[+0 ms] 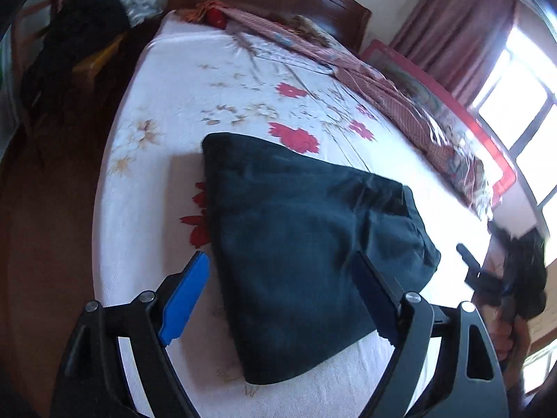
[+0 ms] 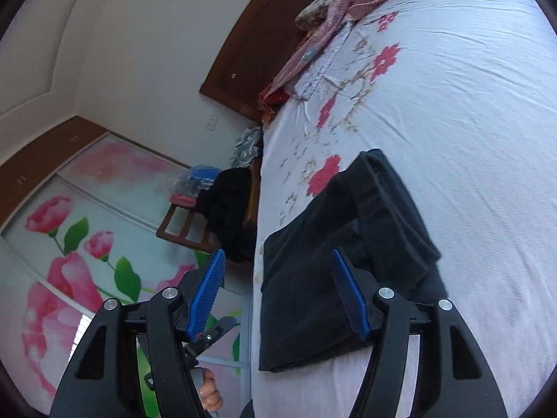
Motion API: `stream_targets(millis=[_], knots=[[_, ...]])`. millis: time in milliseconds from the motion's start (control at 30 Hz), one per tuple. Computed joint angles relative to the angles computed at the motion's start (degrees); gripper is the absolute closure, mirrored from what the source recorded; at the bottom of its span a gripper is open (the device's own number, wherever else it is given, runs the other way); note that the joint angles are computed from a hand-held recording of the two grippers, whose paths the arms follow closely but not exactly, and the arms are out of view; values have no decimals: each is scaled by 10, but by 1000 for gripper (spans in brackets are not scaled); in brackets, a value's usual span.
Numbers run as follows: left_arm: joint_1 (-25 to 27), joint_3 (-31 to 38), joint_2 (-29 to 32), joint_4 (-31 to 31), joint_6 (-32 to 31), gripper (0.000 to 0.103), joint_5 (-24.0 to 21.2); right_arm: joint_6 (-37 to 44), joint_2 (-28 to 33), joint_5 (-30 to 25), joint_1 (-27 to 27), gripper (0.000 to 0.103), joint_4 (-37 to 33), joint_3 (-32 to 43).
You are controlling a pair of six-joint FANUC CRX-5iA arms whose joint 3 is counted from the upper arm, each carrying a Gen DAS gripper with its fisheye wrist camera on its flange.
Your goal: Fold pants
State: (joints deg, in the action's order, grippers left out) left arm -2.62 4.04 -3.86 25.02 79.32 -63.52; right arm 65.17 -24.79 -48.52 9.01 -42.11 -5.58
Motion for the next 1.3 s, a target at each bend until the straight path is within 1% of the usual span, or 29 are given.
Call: stream_targets(millis=[67, 100, 133, 167, 200, 233, 267, 333, 367, 433, 500, 567, 600, 667, 700, 733, 767, 800, 833, 867, 900, 967, 1000, 1033, 1100, 1133, 1167, 1233, 1300], knots=[[-46, 36, 11, -80, 11, 19, -5, 28, 24, -5, -2, 40, -37, 8], [-60, 42, 17, -105, 18, 19, -13, 10, 30, -4, 9, 40, -17, 1], [-61, 39, 18, -109, 22, 19, -25, -3, 36, -17, 4, 41, -8, -10], [-56, 28, 19, -102, 30, 18, -41, -5, 32, -15, -13, 52, -30, -32], [-49, 17, 24, -96, 34, 16, -51, 5, 22, -10, -42, 79, -81, -57], [-37, -14, 9, -78, 19, 15, -36, -6, 19, -23, -62, 84, -102, -65], [-31, -35, -5, -65, 5, 14, -17, -18, 13, -30, -62, 83, -97, -66], [-32, -21, -2, -73, 13, 14, -33, -44, 4, -27, -31, 58, -38, -48], [-31, -12, 2, -74, 23, 14, -42, -54, 0, -16, -15, 39, -14, -39], [-26, -6, 3, -65, 28, 12, -42, -46, 13, 7, 7, 38, 11, -12], [-31, 6, 6, -86, 40, 11, -45, -31, 50, 16, 18, 38, 22, 26], [-37, 12, 15, -100, 48, 10, -51, 11, 93, 13, 5, 38, -22, 61], [-39, 15, 18, -106, 56, 9, -58, 7, 116, 12, 7, 34, -15, 74], [-41, 5, 17, -106, 67, 8, -51, -39, 158, -22, 29, 32, 75, 100], [-39, 0, 15, -102, 71, 6, -48, -56, 172, -33, 31, 39, 98, 101], [-35, -5, 15, -95, 75, 4, -48, -67, 176, -30, 26, 46, 92, 96], [-31, -10, 16, -85, 78, 4, -49, -76, 169, -28, 18, 54, 85, 87], [-28, -12, 17, -79, 83, 4, -50, -93, 161, -30, 24, 52, 99, 84], [-27, -16, 16, -77, 85, 3, -48, -119, 147, -28, 44, 48, 141, 78], [-29, -18, 13, -81, 85, 3, -43, -120, 130, -24, 61, 46, 166, 71], [-32, -21, 11, -85, 83, 3, -39, -102, 115, -21, 70, 46, 161, 67], [-33, -26, 6, -88, 82, 2, -32, -44, 99, -43, 61, 43, 94, 70], [-33, -28, 5, -87, 82, 2, -30, -27, 95, -57, 58, 31, 67, 69], [-33, -29, 4, -87, 82, 2, -29, -34, 89, -66, 66, 29, 67, 62], [-32, -33, 1, -86, 83, 2, -25, -69, 83, -82, 95, 30, 119, 41], [-33, -36, -1, -87, 85, 2, -21, -71, 79, -82, 95, 34, 125, 26], [-34, -38, -3, -88, 86, 2, -18, -62, 70, -69, 80, 42, 102, 11], [-37, -36, -3, -94, 89, 2, -18, -70, 61, -70, 60, 42, 76, 6], [-35, -36, -3, -92, 90, 2, -19, -109, 50, -73, 91, 38, 135, 9]])
